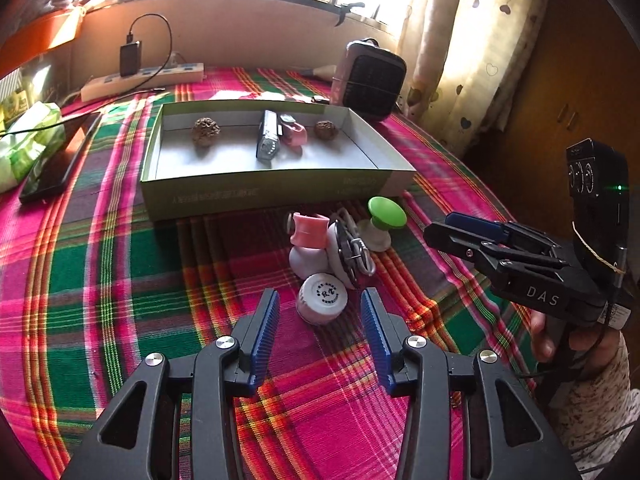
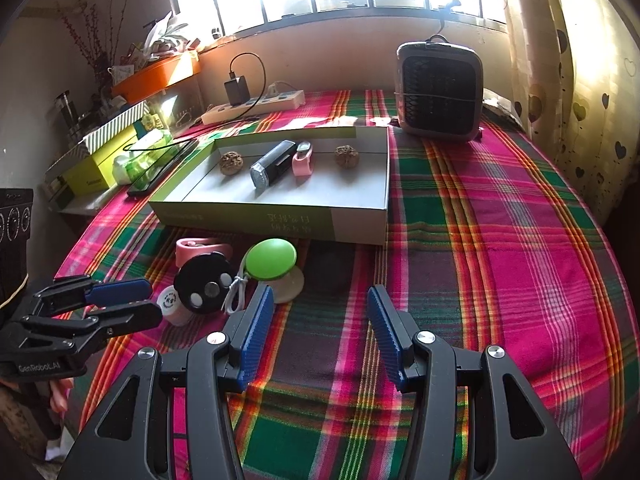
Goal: Organize objects
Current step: 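Close the left gripper on the white round container while the right approaches the green mushroom lamp, then hold the white container with the left gripper while the right gripper grasps the green mushroom lamp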
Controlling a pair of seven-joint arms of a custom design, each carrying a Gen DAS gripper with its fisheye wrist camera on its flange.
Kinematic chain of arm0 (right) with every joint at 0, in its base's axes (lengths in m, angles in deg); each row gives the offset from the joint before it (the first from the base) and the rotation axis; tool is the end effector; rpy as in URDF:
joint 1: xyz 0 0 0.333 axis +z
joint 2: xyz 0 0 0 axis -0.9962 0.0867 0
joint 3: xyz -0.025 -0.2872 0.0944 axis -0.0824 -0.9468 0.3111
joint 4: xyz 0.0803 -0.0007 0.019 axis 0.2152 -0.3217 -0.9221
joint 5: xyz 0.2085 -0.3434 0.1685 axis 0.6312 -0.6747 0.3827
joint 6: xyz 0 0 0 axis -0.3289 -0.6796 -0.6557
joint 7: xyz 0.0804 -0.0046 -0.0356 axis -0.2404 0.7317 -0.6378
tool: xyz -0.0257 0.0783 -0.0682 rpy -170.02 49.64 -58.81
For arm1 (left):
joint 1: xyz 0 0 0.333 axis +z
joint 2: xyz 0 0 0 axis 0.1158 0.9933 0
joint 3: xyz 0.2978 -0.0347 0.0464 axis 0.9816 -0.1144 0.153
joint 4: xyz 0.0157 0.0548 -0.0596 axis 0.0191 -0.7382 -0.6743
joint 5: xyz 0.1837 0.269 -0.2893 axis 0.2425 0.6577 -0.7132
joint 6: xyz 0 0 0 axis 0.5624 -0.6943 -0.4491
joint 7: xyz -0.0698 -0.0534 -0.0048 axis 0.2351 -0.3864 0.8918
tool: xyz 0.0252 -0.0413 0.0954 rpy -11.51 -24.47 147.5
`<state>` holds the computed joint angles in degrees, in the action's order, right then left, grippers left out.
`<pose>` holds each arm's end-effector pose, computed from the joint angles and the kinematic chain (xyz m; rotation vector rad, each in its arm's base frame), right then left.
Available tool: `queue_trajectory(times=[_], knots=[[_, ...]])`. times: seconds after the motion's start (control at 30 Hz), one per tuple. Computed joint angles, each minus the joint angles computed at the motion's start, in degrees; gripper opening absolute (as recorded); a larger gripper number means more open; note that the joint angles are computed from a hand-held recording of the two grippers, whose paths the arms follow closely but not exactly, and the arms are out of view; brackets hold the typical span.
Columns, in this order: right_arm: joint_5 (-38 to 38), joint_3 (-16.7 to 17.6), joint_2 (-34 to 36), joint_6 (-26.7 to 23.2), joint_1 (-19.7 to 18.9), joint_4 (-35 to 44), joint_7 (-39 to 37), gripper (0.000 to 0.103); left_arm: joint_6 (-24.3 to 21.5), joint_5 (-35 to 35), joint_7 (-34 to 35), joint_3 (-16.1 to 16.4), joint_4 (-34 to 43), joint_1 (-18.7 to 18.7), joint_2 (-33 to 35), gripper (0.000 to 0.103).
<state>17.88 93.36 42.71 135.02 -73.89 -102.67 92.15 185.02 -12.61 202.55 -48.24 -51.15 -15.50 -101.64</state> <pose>0.4097 0.2492 0.4715 -1.6651 1.7490 -0.5954 0.4677 -0.2222 0.4734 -1.3766 2.4712 -1.1621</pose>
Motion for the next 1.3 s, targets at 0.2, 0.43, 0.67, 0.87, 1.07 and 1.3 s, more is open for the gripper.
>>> queue_trajectory(times=[0.2,0.43,0.67,0.87,1.07,1.3], knots=[[0.4,0.0,0.0,-0.5,0.6,-0.2,0.0,0.05,0.9,4.0,-3.1,-1.2,0.2,0.5,1.2,0.041],[0.4,-0.3,0.8,-1.2,1.1,0.3,-0.2,0.05,2.7,5.7,-3.6,-1.6,1.2,0.4,2.8,0.041],[0.4,-0.8,1.9,-2.1,1.6,1.2,-0.5,0.05,2.9,5.5,-3.3,-1.4,1.6,0.0,3.3,0.038],[0.4,-1.2,3.0,-2.8,2.2,2.2,-1.1,0.05,2.4,3.4,-2.3,-0.8,1.5,0.0,3.2,0.027],[-0.5,-1.0,3.5,-3.8,2.2,2.9,-0.5,0.05,2.4,2.4,-2.2,-0.5,0.9,0.7,2.6,0.027],[-2.7,-0.6,5.4,-4.6,2.1,5.1,0.2,0.05,2.8,2.5,-2.9,0.0,0.2,1.7,2.1,0.027]])
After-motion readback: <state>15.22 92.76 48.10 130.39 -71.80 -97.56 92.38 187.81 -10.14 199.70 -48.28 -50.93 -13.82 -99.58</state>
